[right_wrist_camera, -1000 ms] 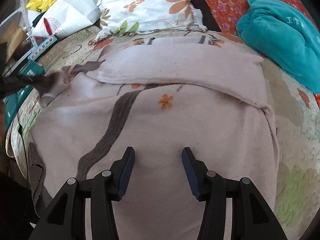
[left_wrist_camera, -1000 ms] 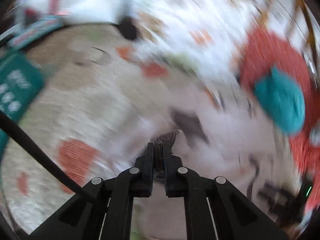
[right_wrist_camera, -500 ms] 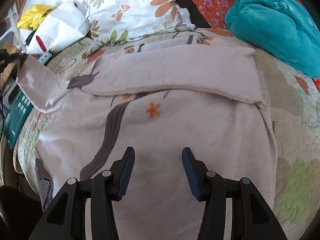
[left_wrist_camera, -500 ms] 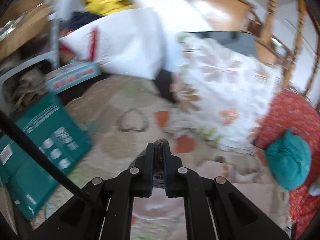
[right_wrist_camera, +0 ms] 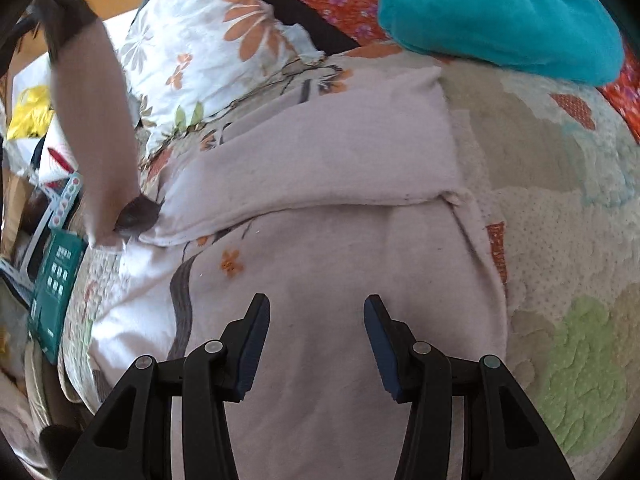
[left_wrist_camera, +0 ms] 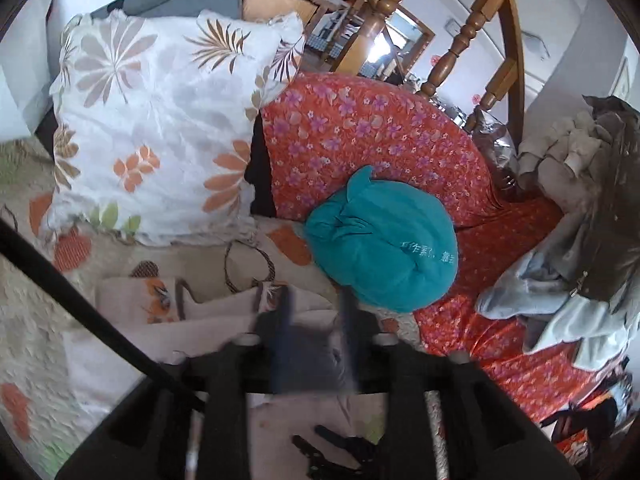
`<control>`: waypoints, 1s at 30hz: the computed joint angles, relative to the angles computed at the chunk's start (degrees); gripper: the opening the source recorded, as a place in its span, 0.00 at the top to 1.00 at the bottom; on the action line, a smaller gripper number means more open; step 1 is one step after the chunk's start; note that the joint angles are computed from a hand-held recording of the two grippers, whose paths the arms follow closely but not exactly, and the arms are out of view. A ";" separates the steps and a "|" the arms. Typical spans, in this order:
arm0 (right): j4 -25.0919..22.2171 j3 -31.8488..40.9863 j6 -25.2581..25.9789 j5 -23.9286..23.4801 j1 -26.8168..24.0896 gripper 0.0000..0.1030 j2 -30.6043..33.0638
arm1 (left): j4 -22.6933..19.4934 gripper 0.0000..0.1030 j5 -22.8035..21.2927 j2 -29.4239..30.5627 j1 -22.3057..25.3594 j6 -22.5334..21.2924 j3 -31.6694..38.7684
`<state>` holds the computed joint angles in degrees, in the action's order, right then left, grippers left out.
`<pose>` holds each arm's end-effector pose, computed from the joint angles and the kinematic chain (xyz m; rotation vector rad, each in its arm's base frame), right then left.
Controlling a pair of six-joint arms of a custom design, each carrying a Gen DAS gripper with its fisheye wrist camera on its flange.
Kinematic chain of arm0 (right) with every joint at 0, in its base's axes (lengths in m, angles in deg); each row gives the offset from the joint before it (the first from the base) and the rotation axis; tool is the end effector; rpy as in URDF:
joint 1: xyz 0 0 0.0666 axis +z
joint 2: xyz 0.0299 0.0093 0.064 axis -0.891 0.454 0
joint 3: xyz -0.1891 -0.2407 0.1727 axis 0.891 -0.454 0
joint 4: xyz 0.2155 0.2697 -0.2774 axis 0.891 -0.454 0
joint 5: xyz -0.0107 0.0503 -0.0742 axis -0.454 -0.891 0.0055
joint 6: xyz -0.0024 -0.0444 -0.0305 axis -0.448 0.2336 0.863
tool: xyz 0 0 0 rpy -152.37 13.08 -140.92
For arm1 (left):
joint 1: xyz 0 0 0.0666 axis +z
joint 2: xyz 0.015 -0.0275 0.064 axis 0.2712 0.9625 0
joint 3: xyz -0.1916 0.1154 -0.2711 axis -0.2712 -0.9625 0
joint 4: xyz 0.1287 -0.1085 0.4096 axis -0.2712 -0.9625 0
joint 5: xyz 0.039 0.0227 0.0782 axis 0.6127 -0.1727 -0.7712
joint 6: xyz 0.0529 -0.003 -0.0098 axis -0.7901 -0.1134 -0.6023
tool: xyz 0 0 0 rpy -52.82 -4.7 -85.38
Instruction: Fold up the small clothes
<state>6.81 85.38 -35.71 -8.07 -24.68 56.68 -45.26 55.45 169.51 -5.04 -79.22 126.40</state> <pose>0.3951 0.2945 0.3080 0.6707 2.3567 0.2942 0.5943 -0.2486 0.5534 0.6896 2.3129 -0.9519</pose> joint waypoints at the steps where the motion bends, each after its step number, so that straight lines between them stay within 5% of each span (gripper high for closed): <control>1: 0.28 -0.36 -0.17 0.06 -0.11 0.48 -0.38 | 1.56 0.49 -1.10 -1.03 -0.11 0.41 -1.78; 7: 1.81 -1.69 -0.72 -0.18 -0.52 0.48 -1.53 | 12.49 0.41 -13.07 -11.00 3.95 0.87 -22.18; 14: 2.78 -2.15 -0.41 5.15 0.05 0.45 -3.52 | 20.51 0.39 -16.75 -16.86 12.51 0.89 -41.78; 18: 0.90 1.86 2.37 7.43 -1.60 0.34 -1.45 | 22.79 0.39 -18.56 -15.74 15.76 1.57 -44.57; 22: -3.04 8.53 2.63 0.28 -7.03 0.33 6.38 | 25.10 0.38 -16.75 -15.61 18.34 2.97 -44.06; 24: -4.36 11.00 2.72 -1.10 -8.10 0.40 9.22 | 26.79 0.37 -19.16 -15.81 18.55 2.89 -44.02; 26: -7.73 15.45 4.56 -0.26 -7.74 0.82 12.50 | 27.01 0.36 -20.44 -15.15 18.89 3.03 -43.13; 28: -11.07 19.54 7.28 0.23 -6.96 0.94 14.59 | 25.91 0.36 -19.73 -14.29 19.44 2.95 -42.07; 30: -13.20 21.68 9.74 3.76 -5.97 0.94 14.43 | 24.74 0.36 -19.70 -13.72 19.62 2.93 -41.24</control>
<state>-6.39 107.06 -25.98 -4.31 -30.65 71.11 -20.52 35.75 155.79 14.58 -76.29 85.17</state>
